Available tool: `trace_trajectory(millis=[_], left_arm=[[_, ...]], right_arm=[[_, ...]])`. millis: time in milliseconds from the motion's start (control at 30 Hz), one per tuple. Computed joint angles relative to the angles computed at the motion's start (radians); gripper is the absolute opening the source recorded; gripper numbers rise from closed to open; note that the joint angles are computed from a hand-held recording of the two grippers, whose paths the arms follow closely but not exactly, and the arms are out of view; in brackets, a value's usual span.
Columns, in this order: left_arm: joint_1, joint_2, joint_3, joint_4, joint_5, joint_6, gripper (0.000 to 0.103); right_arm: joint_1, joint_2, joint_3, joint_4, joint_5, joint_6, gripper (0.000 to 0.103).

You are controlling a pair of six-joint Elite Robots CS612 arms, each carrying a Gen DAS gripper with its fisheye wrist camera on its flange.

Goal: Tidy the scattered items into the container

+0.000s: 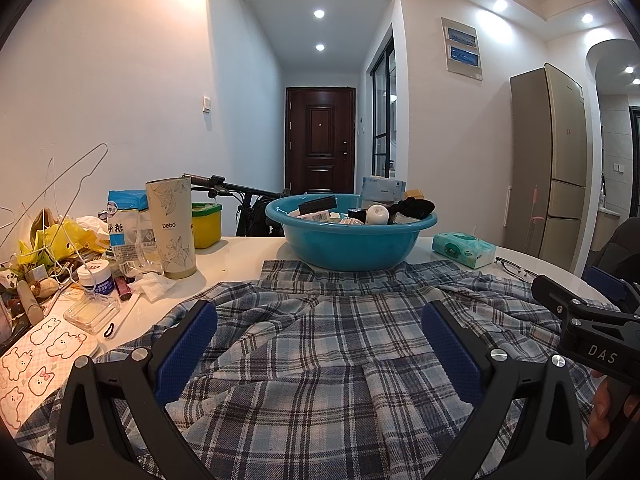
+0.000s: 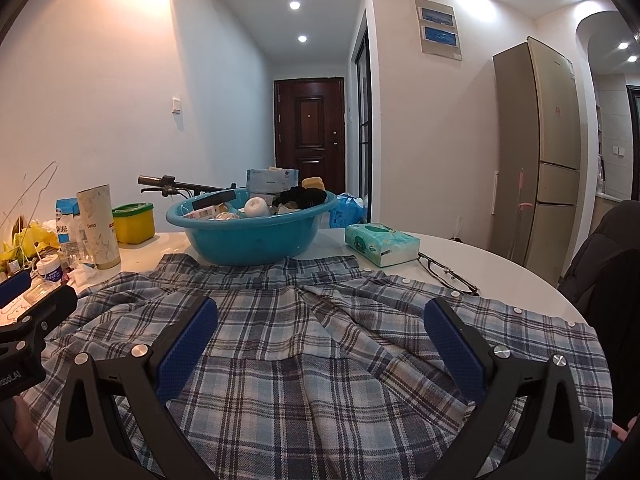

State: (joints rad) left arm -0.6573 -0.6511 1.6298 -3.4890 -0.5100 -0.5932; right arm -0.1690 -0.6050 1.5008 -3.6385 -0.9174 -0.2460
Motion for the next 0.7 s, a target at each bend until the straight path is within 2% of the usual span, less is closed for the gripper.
trace_trajectory(millis=[700], left_arm=[[0.001,0.000,-0.001,0.002,-0.001,-0.001,0.103]], right_arm=[[0.000,-0.001,0.000,0.011,-0.002,-0.003,0.103]])
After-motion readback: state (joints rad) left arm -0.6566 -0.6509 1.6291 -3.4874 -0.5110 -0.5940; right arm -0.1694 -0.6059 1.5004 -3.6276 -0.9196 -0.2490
